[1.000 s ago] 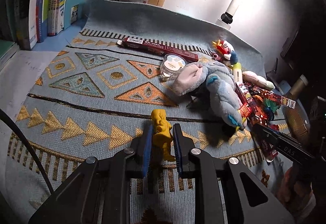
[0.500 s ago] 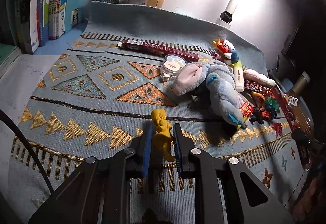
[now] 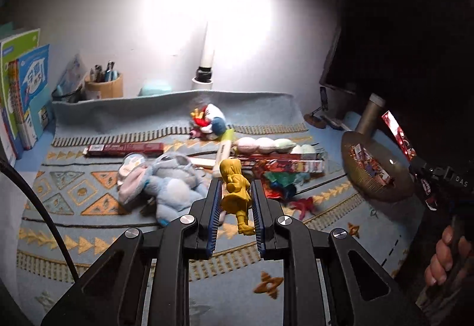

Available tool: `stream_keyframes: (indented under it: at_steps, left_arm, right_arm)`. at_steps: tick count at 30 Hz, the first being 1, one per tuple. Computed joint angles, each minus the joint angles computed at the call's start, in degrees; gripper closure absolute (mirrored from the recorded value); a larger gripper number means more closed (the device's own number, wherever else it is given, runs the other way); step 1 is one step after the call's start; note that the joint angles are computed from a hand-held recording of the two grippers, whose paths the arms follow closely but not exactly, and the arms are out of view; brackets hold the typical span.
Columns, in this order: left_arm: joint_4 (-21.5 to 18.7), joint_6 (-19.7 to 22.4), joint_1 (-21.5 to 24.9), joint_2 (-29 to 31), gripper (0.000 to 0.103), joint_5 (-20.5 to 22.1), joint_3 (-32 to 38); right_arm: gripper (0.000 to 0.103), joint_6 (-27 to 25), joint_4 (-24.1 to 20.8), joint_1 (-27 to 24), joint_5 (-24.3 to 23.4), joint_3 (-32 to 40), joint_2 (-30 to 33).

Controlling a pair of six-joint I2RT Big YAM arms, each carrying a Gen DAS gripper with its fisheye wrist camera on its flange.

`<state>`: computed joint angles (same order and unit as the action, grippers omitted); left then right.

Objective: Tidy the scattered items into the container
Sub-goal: 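Carry the yellow figure and red snack stick into the bowl and release both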

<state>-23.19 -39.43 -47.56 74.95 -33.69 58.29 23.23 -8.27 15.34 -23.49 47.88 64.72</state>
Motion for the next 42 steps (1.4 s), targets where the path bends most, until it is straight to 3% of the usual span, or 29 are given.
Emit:
stream_keyframes:
  at_steps: [2, 5, 11, 18, 23, 24, 25, 26, 28, 29, 32, 39, 42]
  left_arm:
    - [1.1, 2.3, -0.2, 3.0, 0.086, 2.6, 4.3]
    - [3.6, 4.1, 0.7, 8.2, 0.086, 10.4, 10.7]
    - [3.4, 5.9, 0.2, 21.5, 0.086, 19.1, 26.2]
    - [0.8, 3.2, 0.9, 36.5, 0.086, 28.7, 44.0]
    - [-2.7, 2.2, 1.4, 43.7, 0.085, 31.2, 54.0]
    - [-3.0, 2.3, 1.4, 44.9, 0.083, 31.5, 55.5]
    - [-2.8, 2.2, 1.5, 45.8, 0.073, 32.3, 56.5]
    - [-3.0, 1.8, 1.5, 46.6, 0.067, 32.6, 57.6]
    - [-6.0, 0.1, 1.6, 48.5, 0.064, 31.5, 60.6]
    - [-7.3, -0.8, 1.8, 49.2, 0.064, 32.1, 61.8]
    - [-6.3, -3.1, 2.2, 48.2, 0.064, 35.4, 59.7]
    - [-3.6, -2.8, 0.9, 41.4, 0.063, 33.7, 50.5]
    - [-4.1, -2.5, 0.2, 39.2, 0.063, 32.4, 48.2]
  right_arm:
    - [0.086, 0.1, -0.3, -3.8, 0.0, 0.2, -0.3]
    - [0.086, -1.5, -1.4, -8.4, 1.8, 0.8, 0.4]
    - [0.086, -1.8, -3.3, -16.5, 2.5, 3.7, 4.5]
    - [0.086, -4.7, -5.5, -18.8, 6.6, 10.1, 12.0]
    - [0.086, -5.1, -7.7, -18.3, 6.9, 14.8, 18.1]
    - [0.086, -4.9, -7.3, -18.3, 6.9, 15.2, 18.8]
    - [0.085, -4.7, -6.2, -18.1, 7.2, 15.3, 19.3]
    - [0.083, -4.6, -5.3, -17.9, 7.5, 15.2, 19.7]
    - [0.05, -6.3, -7.4, -17.2, 8.7, 16.9, 21.1]
    - [0.049, -7.2, -8.7, -17.0, 9.1, 17.5, 21.4]
    - [0.048, -6.3, -7.1, -17.8, 8.3, 15.3, 19.5]
    - [0.044, -0.2, -5.9, -20.6, 5.0, 11.2, 15.2]
    - [0.044, -0.7, -4.1, -19.6, 6.3, 8.6, 11.8]
